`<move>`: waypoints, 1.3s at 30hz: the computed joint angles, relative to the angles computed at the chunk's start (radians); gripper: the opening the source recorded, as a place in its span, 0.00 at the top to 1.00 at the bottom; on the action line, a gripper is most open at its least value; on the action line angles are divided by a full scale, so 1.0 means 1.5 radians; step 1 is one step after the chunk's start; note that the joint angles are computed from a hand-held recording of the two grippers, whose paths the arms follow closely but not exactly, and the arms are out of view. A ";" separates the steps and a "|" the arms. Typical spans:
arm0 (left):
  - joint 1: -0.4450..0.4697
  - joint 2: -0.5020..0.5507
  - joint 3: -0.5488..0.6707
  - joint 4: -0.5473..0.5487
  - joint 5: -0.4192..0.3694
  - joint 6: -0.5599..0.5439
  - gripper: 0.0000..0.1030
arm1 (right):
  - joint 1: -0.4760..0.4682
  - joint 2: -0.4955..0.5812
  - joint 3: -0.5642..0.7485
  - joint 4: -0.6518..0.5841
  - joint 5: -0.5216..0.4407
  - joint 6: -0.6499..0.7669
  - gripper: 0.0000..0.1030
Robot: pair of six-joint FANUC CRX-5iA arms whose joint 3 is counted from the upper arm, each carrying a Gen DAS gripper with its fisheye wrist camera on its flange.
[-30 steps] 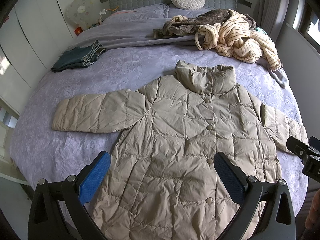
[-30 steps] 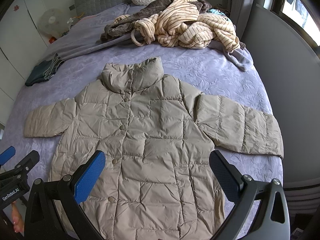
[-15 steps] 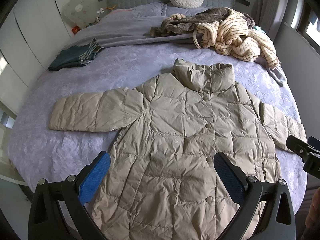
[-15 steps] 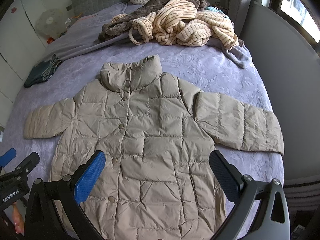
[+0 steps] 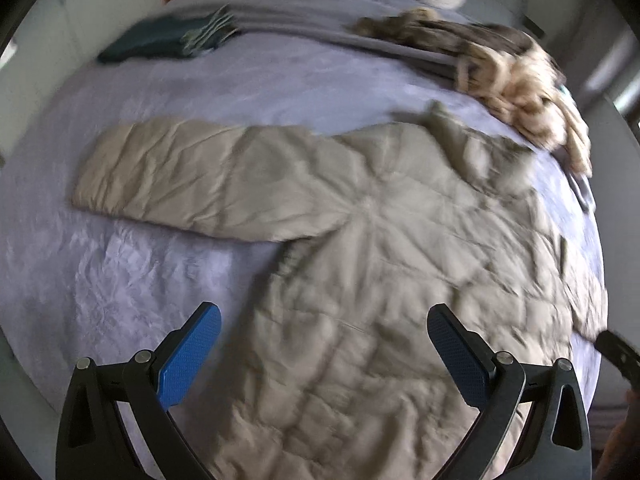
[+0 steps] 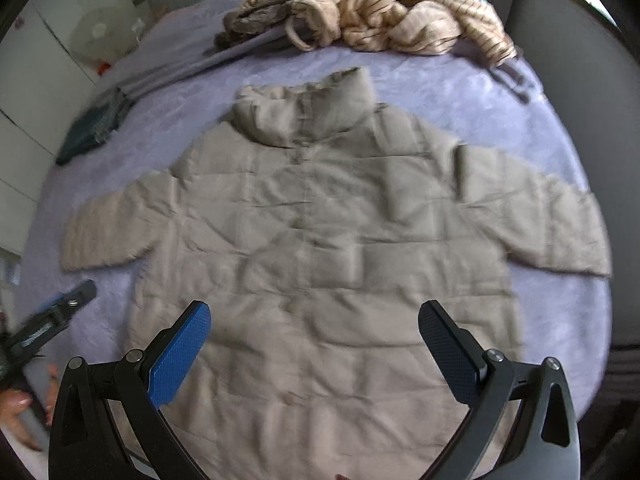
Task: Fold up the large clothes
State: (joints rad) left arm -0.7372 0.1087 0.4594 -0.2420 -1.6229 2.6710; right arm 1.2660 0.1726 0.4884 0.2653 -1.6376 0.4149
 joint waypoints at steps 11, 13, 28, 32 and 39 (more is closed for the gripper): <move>0.339 -0.326 -0.575 0.252 0.431 -0.080 0.00 | -0.028 0.148 0.096 -0.162 0.056 0.010 0.00; 0.385 -0.348 -0.621 0.285 0.468 -0.111 0.09 | -0.025 0.165 0.101 -0.165 0.074 0.014 0.00; 0.465 -0.349 -0.563 0.164 0.457 -0.210 0.94 | -0.053 0.290 0.204 -0.159 0.252 0.014 0.73; 0.394 -0.334 -0.469 0.062 0.408 -0.205 0.94 | -0.076 0.315 0.216 -0.228 0.326 0.004 0.94; 0.279 -0.250 -0.336 0.043 0.439 -0.275 0.94 | -0.083 0.342 0.202 -0.297 0.380 0.054 0.94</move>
